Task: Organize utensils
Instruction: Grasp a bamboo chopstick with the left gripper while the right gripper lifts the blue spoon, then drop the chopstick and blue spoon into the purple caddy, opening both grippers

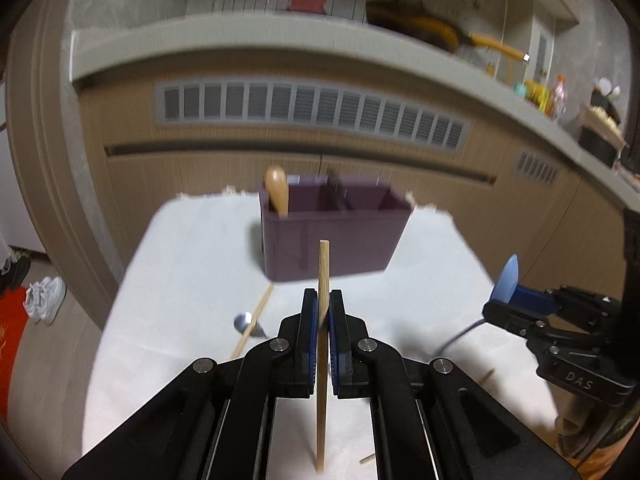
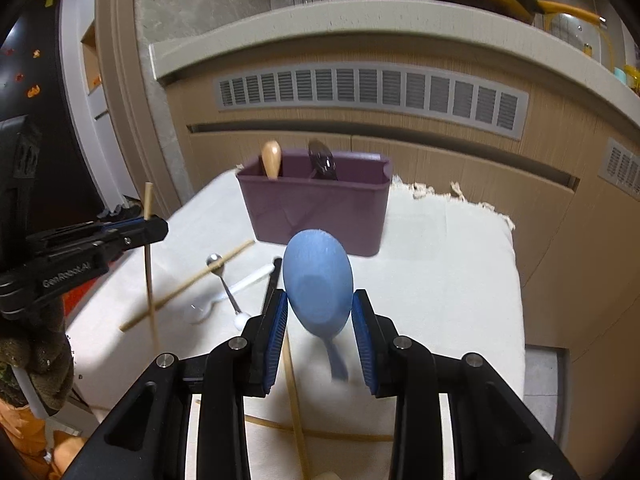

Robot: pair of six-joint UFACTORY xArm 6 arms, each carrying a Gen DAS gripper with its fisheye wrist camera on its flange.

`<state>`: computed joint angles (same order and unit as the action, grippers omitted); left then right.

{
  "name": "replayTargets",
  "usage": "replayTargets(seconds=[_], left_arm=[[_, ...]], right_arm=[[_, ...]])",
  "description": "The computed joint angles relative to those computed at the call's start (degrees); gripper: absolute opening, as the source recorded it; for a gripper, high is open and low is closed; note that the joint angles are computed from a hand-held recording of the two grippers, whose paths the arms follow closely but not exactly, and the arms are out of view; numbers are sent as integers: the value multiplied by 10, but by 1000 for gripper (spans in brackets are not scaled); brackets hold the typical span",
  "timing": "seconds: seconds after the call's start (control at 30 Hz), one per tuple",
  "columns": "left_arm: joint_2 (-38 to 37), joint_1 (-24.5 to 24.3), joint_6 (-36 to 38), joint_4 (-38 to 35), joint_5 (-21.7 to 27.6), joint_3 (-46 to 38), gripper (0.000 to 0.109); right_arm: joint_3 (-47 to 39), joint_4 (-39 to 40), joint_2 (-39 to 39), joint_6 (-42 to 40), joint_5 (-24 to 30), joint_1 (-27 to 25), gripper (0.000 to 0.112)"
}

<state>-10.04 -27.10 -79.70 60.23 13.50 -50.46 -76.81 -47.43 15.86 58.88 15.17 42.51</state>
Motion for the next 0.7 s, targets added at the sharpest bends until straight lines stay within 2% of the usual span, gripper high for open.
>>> replayTargets(seconds=[0.13,0.37,0.43,0.53,0.6,0.7], left_arm=[[-29,-9,-19,37,15,-11,5],[-38,-16,20,63,56,-102,5],[-25,-12,62,38,59,-141,5],[-5,-7,88,26,69,-195,5],[13,-3,82,54,77,-236,5],[42,8,79,72,71,-280,5]], right_arm=[[-7,-52,-27,35,1,-2,31],[-93,-101,-45,10,37,3,31],[-129,-97,-37,-9,46,4,31],[-208,-110,-8,-23,71,5,31],[-251,-109,16,-32,75,1,31],[-299,-64,53,-67,58,-11,31]])
